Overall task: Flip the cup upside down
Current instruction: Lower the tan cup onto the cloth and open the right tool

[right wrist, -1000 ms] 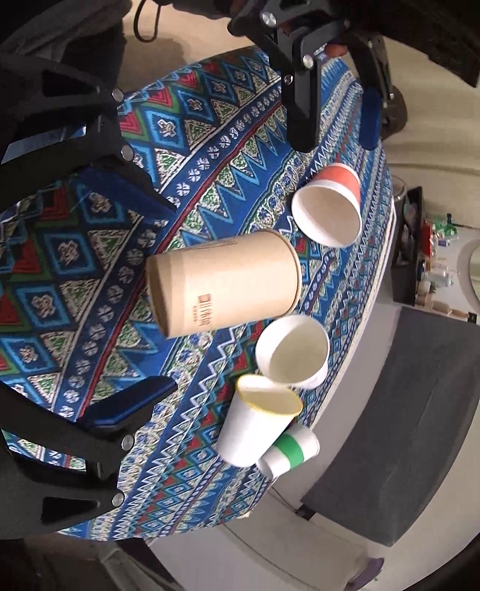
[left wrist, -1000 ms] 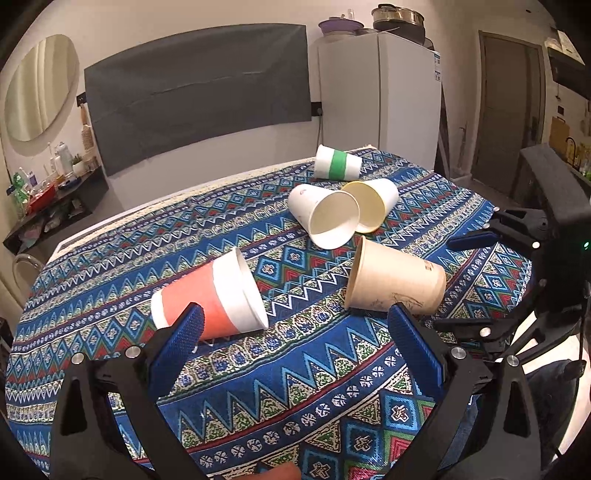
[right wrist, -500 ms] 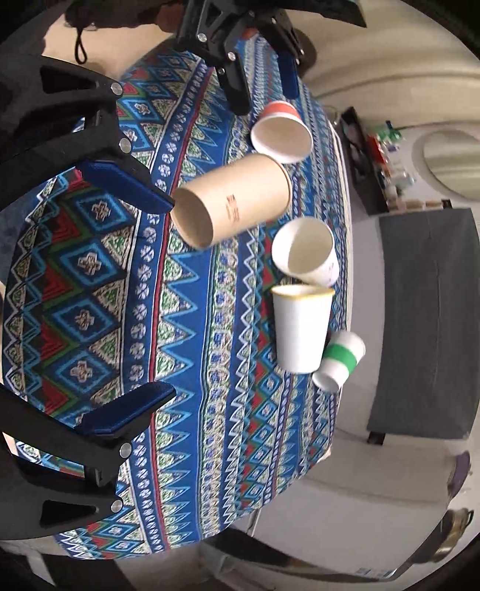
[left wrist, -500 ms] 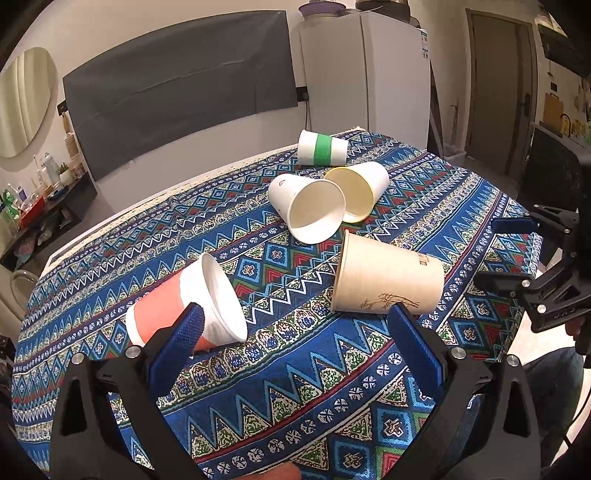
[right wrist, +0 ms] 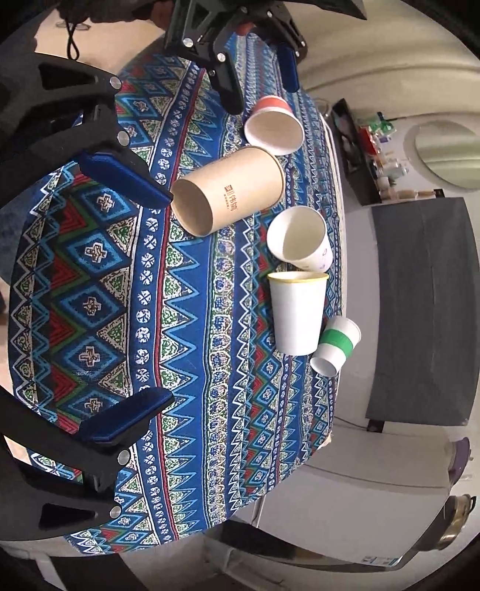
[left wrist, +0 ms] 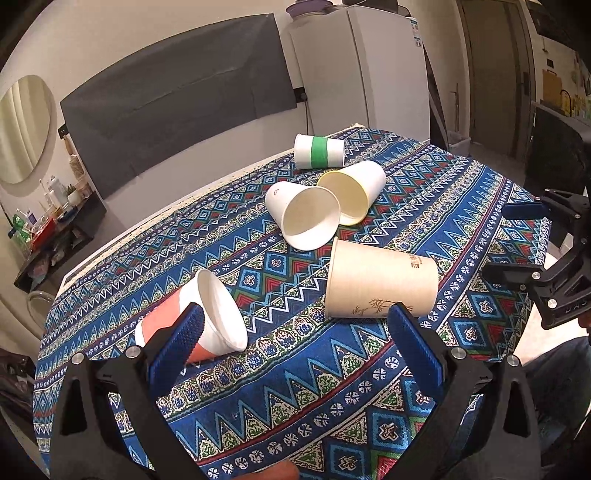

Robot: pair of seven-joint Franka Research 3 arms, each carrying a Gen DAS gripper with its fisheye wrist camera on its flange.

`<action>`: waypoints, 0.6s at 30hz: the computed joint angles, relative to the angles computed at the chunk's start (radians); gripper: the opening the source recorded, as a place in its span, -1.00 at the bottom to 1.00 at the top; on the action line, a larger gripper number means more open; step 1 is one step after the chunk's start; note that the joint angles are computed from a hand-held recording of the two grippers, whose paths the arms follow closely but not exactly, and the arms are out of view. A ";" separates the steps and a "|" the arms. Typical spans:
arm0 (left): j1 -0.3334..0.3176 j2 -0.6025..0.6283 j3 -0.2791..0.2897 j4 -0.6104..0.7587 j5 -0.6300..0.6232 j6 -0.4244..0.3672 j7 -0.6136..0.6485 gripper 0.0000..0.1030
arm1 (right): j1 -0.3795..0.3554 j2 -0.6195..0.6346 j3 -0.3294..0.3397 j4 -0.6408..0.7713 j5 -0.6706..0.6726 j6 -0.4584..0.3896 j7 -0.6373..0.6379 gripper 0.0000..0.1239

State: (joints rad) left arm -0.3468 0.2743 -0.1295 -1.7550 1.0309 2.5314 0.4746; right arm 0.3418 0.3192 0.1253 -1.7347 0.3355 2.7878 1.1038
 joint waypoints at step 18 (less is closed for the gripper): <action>0.010 0.054 0.010 0.071 -0.110 0.033 0.159 0.89 | 0.005 0.063 -0.028 0.085 -0.042 -0.075 0.066 0.50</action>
State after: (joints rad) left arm -0.3367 0.3280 -0.1198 -1.6841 0.9207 2.5642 0.6332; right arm 0.3471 0.3821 0.0974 -1.6493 0.2938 2.7124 1.1698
